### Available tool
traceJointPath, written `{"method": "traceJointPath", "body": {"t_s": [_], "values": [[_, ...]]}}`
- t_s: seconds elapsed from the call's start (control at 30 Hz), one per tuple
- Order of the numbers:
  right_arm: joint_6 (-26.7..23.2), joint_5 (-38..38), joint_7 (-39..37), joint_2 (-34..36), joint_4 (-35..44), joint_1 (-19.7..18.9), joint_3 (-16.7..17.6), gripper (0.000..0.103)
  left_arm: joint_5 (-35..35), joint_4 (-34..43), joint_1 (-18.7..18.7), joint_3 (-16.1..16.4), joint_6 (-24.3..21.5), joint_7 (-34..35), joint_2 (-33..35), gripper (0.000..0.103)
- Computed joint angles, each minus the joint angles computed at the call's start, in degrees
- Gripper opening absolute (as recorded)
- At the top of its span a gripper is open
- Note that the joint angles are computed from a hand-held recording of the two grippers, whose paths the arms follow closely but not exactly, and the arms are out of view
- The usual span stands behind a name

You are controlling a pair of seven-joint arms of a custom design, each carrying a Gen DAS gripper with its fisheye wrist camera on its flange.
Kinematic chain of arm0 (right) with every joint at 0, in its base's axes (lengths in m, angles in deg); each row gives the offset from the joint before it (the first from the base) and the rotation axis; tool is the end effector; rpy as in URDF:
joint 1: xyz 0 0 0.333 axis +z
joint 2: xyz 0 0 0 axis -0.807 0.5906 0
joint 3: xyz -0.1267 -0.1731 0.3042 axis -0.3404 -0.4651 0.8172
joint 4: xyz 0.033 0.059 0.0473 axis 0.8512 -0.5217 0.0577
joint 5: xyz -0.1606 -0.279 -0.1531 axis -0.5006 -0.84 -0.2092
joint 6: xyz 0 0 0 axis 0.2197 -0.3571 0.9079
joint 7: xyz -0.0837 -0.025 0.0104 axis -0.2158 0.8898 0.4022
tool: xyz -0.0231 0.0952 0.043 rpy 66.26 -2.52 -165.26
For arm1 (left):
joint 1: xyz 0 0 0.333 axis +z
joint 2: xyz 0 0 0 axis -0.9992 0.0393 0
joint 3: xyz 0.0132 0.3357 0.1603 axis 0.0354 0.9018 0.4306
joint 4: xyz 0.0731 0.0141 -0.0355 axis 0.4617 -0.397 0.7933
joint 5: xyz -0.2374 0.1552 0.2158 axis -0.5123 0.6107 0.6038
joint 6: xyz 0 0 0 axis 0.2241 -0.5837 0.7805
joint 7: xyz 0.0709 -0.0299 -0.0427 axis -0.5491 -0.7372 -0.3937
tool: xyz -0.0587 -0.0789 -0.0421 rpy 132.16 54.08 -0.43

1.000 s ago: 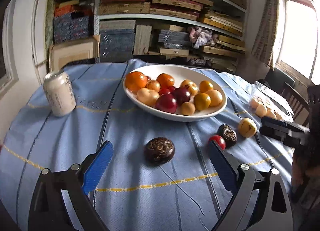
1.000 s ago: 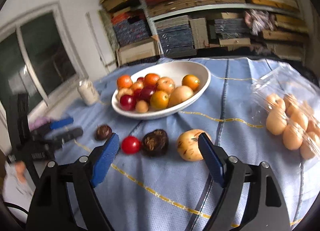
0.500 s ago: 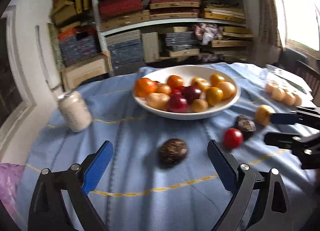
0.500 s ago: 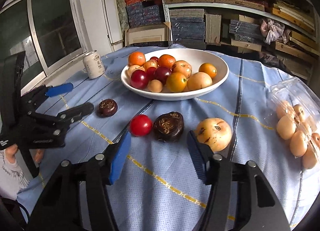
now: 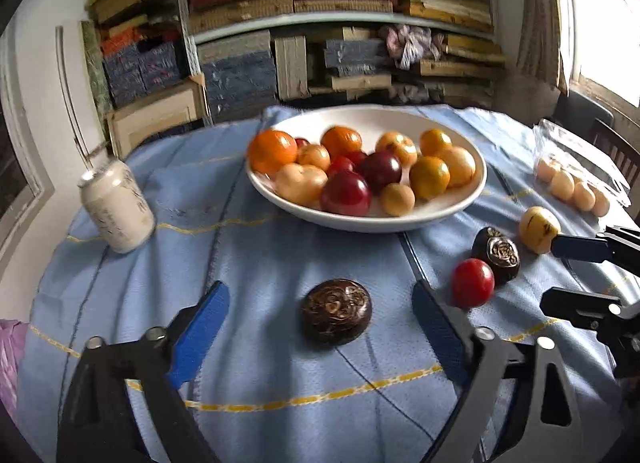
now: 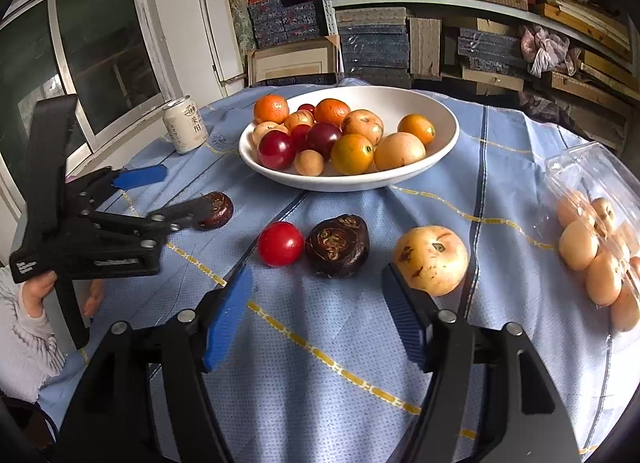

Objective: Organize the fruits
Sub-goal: 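Grasp a dark brown round fruit with the left tool while the right tool grasps a red cherry tomato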

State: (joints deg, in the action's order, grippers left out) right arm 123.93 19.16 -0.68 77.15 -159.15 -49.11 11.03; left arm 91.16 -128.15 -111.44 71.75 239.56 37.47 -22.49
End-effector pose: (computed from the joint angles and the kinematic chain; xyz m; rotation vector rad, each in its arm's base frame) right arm 0.6954 0.1578 0.2954 -1.9564 1.1435 -0.3070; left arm 0.6736 -0.2674 0.3147 -1.5998 1.8273 -0.7261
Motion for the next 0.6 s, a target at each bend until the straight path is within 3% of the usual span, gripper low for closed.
{"method": "traceJointPath", "body": {"t_s": [0.1,0.13,0.23,0.43,0.5,0.53,0.6], "values": [[-0.35,-0.92,1.29,0.11,-0.02,0.13,-0.3,0.067,-10.53,0.45,5.07,-7.1,-2.91,12.23,1.15,0.069],[-0.56,-1.59,2.06,0.16,-0.04,0.2,-0.44,0.068,-12.84,0.34,6.0,-8.12,-2.89,14.4,1.37,0.064],[-0.66,-2.9,3.2,0.22,-0.14,0.04,-0.24,0.068,-18.53,-0.11,8.37,-10.46,-1.61,18.79,1.93,0.064],[-0.59,-5.14,5.35,0.57,0.0,-0.29,0.32,0.068,-24.58,0.03,8.62,-10.83,-0.42,24.14,2.67,0.064],[-0.68,-6.12,6.4,0.77,0.07,-0.38,0.48,0.068,-27.1,0.19,9.65,-12.42,-0.66,27.36,3.03,0.057],[-0.51,-6.42,6.66,0.81,0.02,-0.46,0.65,0.068,-27.53,-0.08,9.06,-11.53,-0.15,27.19,2.89,0.048],[-0.16,-6.69,6.76,0.91,0.03,-0.76,1.16,0.068,-29.21,-0.65,9.29,-11.63,1.27,28.46,2.82,0.044]]}}
